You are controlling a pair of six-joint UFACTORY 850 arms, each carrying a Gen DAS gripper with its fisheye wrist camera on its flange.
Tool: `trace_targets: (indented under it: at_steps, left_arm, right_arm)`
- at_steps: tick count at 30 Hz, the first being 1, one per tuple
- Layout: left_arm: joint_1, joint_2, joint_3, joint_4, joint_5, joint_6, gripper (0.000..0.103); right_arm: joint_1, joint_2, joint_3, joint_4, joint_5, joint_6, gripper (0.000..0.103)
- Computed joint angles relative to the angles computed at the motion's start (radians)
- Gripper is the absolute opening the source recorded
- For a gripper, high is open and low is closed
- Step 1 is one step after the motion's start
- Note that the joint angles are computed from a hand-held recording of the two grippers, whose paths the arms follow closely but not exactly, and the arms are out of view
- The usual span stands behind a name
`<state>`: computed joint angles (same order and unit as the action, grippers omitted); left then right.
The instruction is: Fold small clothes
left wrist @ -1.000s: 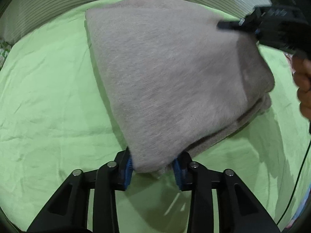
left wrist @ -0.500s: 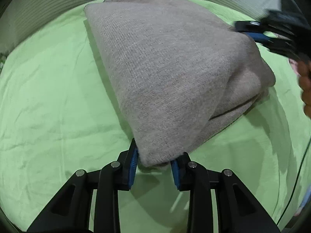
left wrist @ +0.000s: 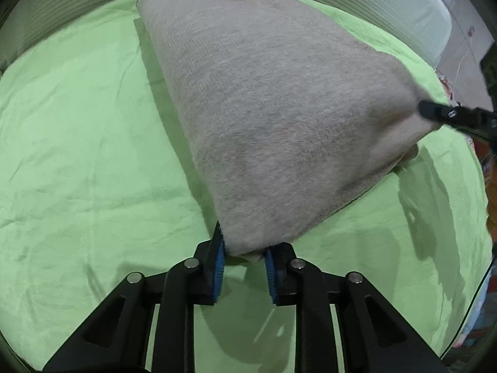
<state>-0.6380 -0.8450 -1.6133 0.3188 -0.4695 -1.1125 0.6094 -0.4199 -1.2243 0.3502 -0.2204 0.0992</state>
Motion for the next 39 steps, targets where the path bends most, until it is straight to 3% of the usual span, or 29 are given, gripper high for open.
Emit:
trace_targets:
  at_steps: [4, 7, 9, 11, 14, 16, 18, 19, 21, 23, 26, 31, 33, 36, 39]
  left_arm:
    - [0.009, 0.006, 0.024, -0.028, 0.039, 0.037, 0.017]
    - [0.016, -0.003, 0.023, -0.034, 0.05, 0.05, 0.017]
    - [0.022, 0.004, 0.033, -0.062, 0.063, 0.069, 0.017]
    - [0.036, 0.022, 0.062, -0.118, 0.085, 0.123, 0.018]
    - [0.063, 0.04, 0.084, -0.263, 0.096, 0.268, 0.022]
    - [0.073, 0.068, 0.114, -0.322, 0.091, 0.321, 0.031]
    - [0.074, 0.102, 0.151, -0.319, 0.101, 0.301, 0.05]
    - [0.075, 0.124, 0.175, -0.304, 0.116, 0.276, 0.054]
    - [0.08, 0.158, 0.21, -0.292, 0.135, 0.232, 0.067]
    - [0.089, 0.2, 0.243, -0.302, 0.157, 0.19, 0.075]
    - [0.115, 0.215, 0.258, -0.413, 0.215, 0.224, 0.077]
    - [0.169, 0.178, 0.212, -0.682, 0.268, 0.425, 0.078]
    - [0.178, 0.155, 0.163, -0.674, 0.257, 0.415, 0.081]
    - [0.191, 0.108, 0.088, -0.538, 0.206, 0.281, 0.081]
    - [0.196, 0.071, 0.037, -0.48, 0.184, 0.216, 0.082]
  right_arm:
    - [-0.018, 0.019, 0.016, -0.162, -0.032, 0.116, 0.006]
    - [-0.007, -0.041, -0.022, -0.341, -0.096, 0.277, 0.006]
    - [0.001, -0.074, -0.046, -0.351, -0.118, 0.284, 0.006]
    - [-0.002, -0.081, -0.05, -0.292, -0.121, 0.254, 0.008]
    - [-0.01, -0.039, -0.013, -0.237, -0.089, 0.225, 0.018]
    - [-0.015, -0.014, 0.004, -0.234, -0.084, 0.242, 0.026]
    - [-0.024, 0.006, 0.015, -0.217, -0.065, 0.252, 0.03]
    - [-0.031, 0.018, 0.026, -0.146, -0.04, 0.203, 0.03]
    - [-0.048, 0.036, 0.043, 0.014, 0.001, 0.079, 0.047]
    - [-0.048, 0.022, 0.026, 0.172, 0.037, -0.052, 0.055]
    - [-0.04, -0.042, -0.043, 0.266, 0.056, -0.143, 0.057]
    - [-0.049, -0.158, -0.17, 0.293, 0.034, -0.147, 0.06]
    - [-0.063, -0.2, -0.216, 0.399, 0.002, -0.24, 0.061]
    - [-0.077, -0.259, -0.281, 0.319, -0.074, -0.191, 0.061]
    - [-0.09, -0.276, -0.287, 0.339, -0.092, -0.277, 0.059]
